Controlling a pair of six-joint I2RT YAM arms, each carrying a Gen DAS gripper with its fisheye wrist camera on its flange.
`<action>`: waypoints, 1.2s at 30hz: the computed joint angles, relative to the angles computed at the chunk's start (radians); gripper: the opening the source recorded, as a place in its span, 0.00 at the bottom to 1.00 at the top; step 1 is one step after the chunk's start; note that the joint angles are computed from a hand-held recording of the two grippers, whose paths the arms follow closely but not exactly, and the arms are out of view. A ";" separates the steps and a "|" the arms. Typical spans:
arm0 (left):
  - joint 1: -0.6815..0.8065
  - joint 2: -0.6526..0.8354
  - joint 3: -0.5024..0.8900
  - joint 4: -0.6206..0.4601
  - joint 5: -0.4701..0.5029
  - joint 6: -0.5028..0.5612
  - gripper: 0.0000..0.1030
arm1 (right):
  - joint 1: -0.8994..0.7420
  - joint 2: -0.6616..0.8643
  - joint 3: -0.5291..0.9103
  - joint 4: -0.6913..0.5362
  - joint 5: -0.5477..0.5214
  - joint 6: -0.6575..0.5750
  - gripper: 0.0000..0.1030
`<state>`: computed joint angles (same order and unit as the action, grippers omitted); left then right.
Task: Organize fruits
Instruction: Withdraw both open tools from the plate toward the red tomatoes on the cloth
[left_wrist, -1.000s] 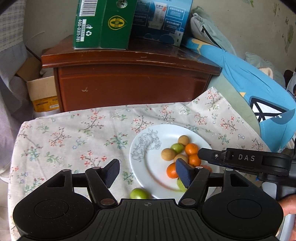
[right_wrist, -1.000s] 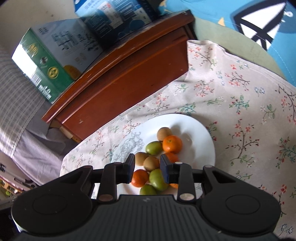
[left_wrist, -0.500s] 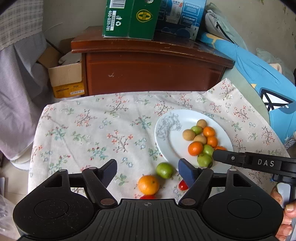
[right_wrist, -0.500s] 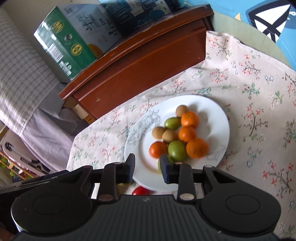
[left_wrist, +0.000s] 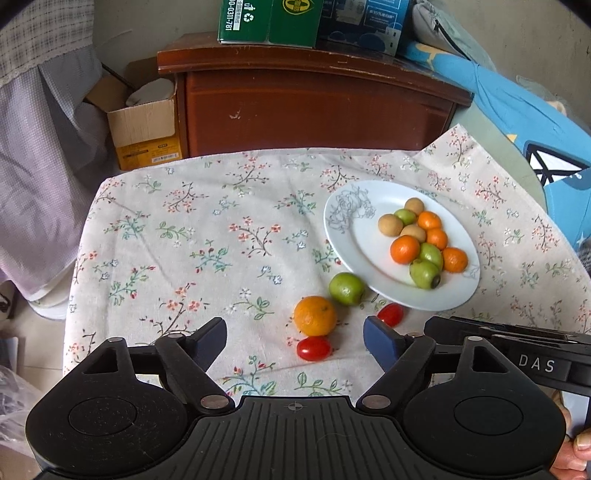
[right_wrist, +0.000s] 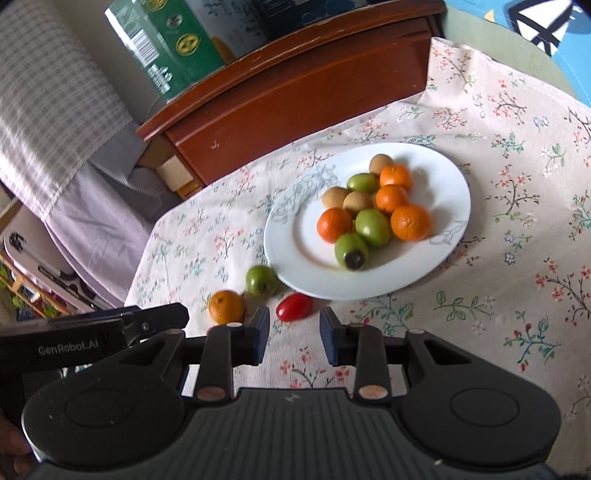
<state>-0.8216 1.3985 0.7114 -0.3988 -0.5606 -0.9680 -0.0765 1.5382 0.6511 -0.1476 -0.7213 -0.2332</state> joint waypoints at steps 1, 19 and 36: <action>-0.002 0.003 0.000 -0.005 -0.005 -0.004 0.81 | 0.006 -0.001 -0.008 0.010 0.005 -0.008 0.31; 0.015 0.014 -0.055 0.008 0.027 -0.032 0.81 | 0.143 0.080 -0.090 0.287 0.140 -0.026 0.34; 0.005 0.045 -0.069 0.086 0.046 0.012 0.80 | 0.192 0.092 -0.119 0.382 0.185 -0.019 0.28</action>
<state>-0.8166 1.4432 0.6428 -0.3130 -0.5146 -0.9559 0.1157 1.6300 0.5326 0.2347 -0.5365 -0.2520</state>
